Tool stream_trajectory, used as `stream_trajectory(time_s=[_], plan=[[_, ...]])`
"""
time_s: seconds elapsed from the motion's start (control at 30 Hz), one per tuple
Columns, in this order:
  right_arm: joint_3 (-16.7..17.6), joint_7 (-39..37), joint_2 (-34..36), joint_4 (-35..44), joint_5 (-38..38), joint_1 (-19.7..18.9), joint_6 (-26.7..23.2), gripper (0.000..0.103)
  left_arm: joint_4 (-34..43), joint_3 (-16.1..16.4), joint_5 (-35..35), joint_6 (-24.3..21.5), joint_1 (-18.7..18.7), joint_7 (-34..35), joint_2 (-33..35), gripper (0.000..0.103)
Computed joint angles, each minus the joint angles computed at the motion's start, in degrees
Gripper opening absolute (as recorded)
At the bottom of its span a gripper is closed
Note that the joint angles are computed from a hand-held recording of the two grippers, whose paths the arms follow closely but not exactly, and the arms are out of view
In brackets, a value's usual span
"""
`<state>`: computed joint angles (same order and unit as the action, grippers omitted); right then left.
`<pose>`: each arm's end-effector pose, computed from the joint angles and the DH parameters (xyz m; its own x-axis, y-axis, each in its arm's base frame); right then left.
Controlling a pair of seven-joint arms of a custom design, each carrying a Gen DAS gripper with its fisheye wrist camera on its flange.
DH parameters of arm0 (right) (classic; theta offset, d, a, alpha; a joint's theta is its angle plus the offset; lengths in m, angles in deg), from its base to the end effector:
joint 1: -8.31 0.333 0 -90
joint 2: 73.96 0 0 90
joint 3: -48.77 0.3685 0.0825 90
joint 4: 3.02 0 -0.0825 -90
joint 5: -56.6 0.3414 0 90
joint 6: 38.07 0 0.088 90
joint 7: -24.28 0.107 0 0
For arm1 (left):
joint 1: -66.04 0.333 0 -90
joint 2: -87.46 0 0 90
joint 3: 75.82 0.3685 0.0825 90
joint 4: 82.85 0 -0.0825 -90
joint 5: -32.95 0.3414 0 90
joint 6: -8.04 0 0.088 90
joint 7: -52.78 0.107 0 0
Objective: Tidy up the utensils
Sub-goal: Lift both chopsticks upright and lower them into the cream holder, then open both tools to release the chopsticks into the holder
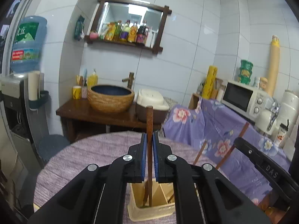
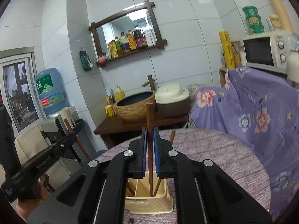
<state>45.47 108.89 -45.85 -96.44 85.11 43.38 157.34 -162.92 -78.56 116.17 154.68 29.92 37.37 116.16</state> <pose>0.6185 0.3321 0.5559 0.3002 -0.9057 -0.2993 -0.3887 0.1704 -0.9055 0.5651 -0.4623 0.5428 0.0071 -0.9823 0.1871 -0.3472 -0.1779 -0.9208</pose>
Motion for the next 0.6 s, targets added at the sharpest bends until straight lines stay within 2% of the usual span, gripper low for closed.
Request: stream_trajectory(time_s=[0.27,0.5,0.6], plan=[[-0.84,0.94,1.74,-0.99,-0.15,0.4,-1.15,0.008,-1.74,-0.08,-2.05,1.7,0.96,-0.62,1.56,0.008],[-1.45,2.29,2.65,-0.79,-0.77,0.66,-1.85,0.008,-1.58,0.14,-4.86,2.07,0.86,1.85,2.86,0.008],[-1.38,2.37,2.83,-0.93,-1.11,0.58,-1.42,0.008,-1.92,0.93,-4.01,1.91,0.17,1.07,2.71,0.008]])
